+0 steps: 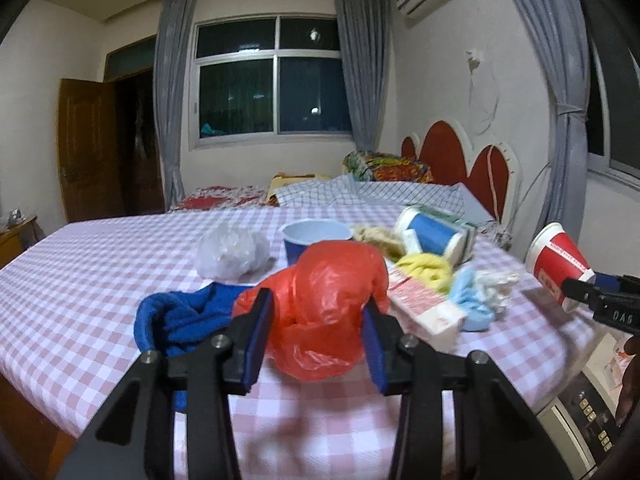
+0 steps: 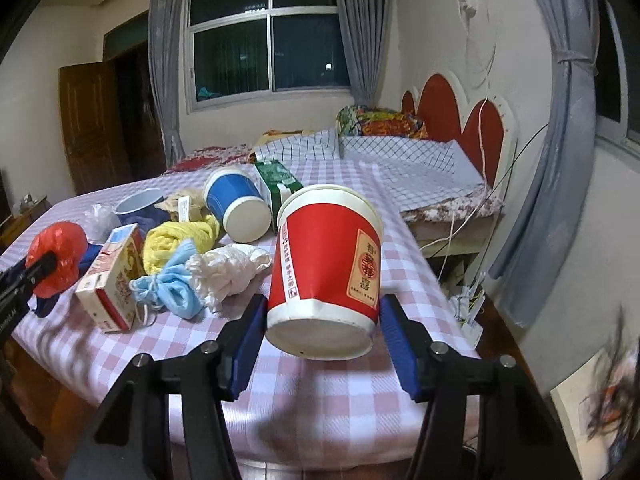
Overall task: Collect trash
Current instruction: 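Carry the red bag and red cup to the black bin and release both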
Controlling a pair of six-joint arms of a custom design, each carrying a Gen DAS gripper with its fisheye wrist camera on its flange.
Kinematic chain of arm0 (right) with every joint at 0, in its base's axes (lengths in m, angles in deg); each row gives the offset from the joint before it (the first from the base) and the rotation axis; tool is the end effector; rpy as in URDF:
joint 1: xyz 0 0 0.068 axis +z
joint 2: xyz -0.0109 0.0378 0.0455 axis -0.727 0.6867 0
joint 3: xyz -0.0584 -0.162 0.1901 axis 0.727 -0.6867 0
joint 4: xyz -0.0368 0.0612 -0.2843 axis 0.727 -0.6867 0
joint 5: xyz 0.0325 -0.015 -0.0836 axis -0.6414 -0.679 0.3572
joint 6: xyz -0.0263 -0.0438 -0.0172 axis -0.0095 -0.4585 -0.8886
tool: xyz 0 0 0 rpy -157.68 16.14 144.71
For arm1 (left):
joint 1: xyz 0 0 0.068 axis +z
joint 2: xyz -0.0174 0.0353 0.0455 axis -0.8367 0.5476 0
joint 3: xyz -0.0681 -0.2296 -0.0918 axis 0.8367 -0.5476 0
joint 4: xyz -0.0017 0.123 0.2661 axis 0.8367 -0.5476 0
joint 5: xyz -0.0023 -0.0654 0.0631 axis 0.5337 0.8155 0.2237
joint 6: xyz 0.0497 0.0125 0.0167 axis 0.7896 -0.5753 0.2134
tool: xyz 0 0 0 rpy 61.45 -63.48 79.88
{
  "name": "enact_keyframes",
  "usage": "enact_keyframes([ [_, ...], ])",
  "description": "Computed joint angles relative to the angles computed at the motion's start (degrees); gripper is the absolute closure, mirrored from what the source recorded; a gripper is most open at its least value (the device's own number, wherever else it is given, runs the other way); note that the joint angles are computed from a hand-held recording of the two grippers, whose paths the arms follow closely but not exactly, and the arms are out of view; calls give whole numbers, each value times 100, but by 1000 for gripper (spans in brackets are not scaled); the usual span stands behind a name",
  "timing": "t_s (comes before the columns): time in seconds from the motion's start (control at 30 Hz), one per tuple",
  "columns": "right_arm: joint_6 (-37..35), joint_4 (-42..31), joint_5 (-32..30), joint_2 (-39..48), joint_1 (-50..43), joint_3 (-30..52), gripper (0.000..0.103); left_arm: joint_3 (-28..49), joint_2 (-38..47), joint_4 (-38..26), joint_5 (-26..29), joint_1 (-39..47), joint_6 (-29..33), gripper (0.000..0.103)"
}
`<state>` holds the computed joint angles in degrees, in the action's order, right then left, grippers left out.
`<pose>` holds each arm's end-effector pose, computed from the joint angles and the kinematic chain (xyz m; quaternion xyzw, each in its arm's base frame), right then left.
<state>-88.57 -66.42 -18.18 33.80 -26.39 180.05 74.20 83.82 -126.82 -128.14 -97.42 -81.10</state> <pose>0.2162 0.0798 0.5498 -0.1548 0.8569 0.0878 0.4838 0.1163 -0.0633 0.5237 -0.1143 0.8133 0.0710 0.5661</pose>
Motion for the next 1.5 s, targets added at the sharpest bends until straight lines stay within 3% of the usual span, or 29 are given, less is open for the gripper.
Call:
enact_keyframes([
  [0.2, -168, -10, -70, -669, -371, -373, 44, 802, 600, -703, -809, -1510, -740, 59],
  [0.33, -363, -89, -420, -1145, -1036, -725, 43, 1128, 1040, -698, -933, -2226, -951, 59],
  [0.6, -1376, -236, -2014, -1972, -3527, -1868, 43, 974, 1716, 159, -202, -2637, -831, 59],
  [0.73, -2358, -612, -3172, -2020, -5309, -2269, 43, 834, 2054, 484, 225, -2775, -865, 59],
  [0.9, -3570, -931, -3779, -1989, -6708, -2870, 43, 781, 2606, 814, 826, -3033, -1037, 59],
  [1.13, -4708, -865, -3672, -1658, -7597, -3895, 43, 950, 3637, 1310, 1880, -3033, -1012, 59],
  [1.5, -5546, -70, -2633, -19, -7422, -4435, 43, 1164, 5236, 1800, 3317, -2508, -996, 59],
])
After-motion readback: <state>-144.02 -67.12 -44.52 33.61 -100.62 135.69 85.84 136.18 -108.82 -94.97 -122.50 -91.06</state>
